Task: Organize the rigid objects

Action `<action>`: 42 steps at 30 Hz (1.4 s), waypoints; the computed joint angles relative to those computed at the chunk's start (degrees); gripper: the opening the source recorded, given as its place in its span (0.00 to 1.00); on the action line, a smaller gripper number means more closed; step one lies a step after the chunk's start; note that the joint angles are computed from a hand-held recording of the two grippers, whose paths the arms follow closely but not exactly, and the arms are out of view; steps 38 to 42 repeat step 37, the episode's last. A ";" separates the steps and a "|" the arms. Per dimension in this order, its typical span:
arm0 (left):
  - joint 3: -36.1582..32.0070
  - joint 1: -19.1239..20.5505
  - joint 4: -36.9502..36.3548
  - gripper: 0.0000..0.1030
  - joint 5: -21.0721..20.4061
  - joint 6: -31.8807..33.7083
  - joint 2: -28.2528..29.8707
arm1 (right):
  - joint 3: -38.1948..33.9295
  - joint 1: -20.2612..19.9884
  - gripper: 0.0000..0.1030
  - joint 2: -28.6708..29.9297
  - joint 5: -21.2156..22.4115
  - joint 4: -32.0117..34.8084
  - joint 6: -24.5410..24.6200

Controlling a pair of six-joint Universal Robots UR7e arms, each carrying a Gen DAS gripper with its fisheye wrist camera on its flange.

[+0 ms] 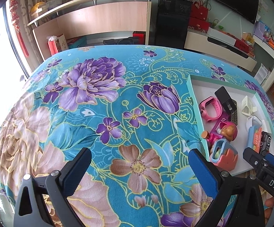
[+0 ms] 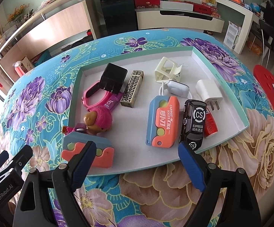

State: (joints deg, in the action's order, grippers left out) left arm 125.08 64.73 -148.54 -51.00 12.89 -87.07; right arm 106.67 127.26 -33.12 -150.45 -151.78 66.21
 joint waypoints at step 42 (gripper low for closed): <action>1.60 -0.35 -2.86 1.00 3.70 3.01 2.70 | 0.18 -0.66 0.86 0.82 0.59 -3.03 -4.25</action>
